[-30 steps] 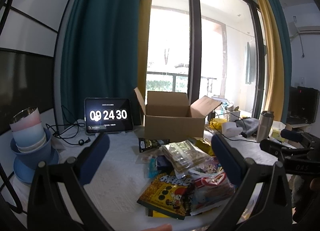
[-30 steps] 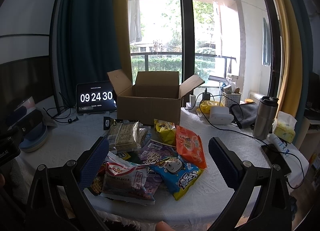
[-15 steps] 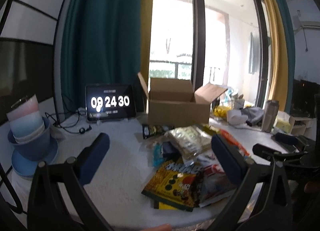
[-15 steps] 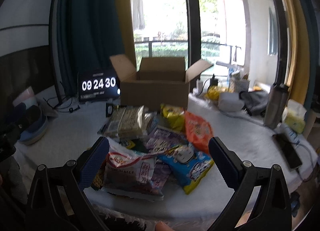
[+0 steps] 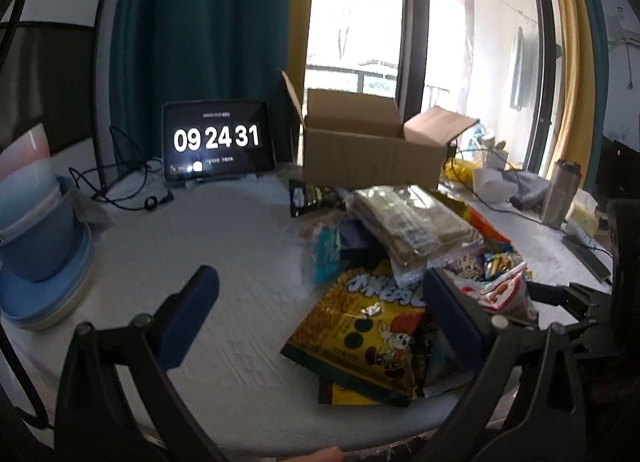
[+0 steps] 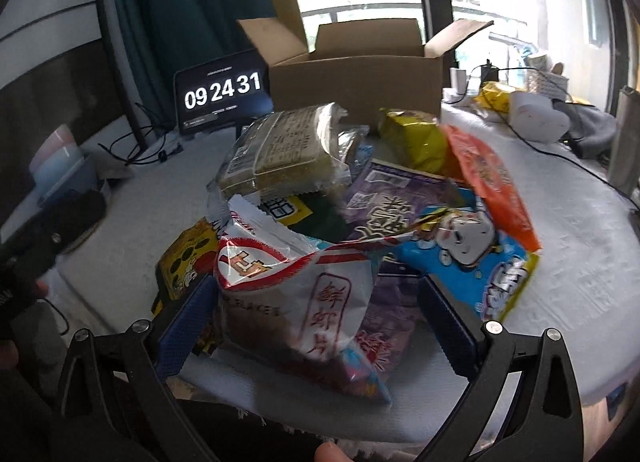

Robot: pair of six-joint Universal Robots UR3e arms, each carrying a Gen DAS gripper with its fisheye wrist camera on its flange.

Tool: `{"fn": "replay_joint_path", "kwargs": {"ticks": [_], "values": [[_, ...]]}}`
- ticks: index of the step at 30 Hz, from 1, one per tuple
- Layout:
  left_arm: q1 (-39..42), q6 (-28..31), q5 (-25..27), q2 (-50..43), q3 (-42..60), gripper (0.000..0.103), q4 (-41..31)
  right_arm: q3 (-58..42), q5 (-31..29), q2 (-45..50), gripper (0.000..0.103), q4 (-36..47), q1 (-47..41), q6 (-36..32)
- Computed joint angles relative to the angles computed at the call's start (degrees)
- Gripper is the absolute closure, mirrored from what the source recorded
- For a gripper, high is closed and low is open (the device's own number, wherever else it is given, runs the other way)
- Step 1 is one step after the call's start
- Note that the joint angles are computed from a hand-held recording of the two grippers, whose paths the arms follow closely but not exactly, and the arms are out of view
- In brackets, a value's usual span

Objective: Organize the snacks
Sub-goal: 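Grasp the white-red FLAKES bag with the right gripper while the left grasps the clear cracker pack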

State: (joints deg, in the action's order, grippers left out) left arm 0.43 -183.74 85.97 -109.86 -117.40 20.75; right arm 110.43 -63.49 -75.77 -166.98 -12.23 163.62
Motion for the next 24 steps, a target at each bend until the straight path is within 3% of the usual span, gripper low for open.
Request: {"fn": "replay_joint_path", "kwargs": {"ticks": [1, 2, 6, 8, 18, 24], "values": [[-0.2, 0.0, 0.3, -0.4, 0.8, 0.000, -0.7, -0.5, 0.1, 0.5, 0.010, 0.4, 0.1, -0.2], [-0.4, 0.1, 0.5, -0.7, 1.4, 0.000, -1.2, -1.0, 1.6, 0.8, 0.028, 1.6, -0.3, -0.7], [-1.6, 0.2, 1.1, -2.1, 4.9, 0.000, -4.2, -2.4, 2.7, 1.9, 0.033, 2.9, -0.4, -1.6], [-2.7, 0.4, 2.1, -2.7, 7.1, 0.000, -6.1, -2.9, 3.4, 2.1, 0.043, 3.8, -0.9, -2.1], [-8.7, 1.1, 5.8, -9.6, 26.4, 0.000, -18.4, -4.1, 12.7, -2.3, 0.048, 5.8, -8.8, -3.8], [-11.8, 0.7, 8.2, -17.6, 43.6, 0.000, -31.1, -9.6, 15.1, 0.3, 0.048, 6.1, -13.1, -2.8]]}}
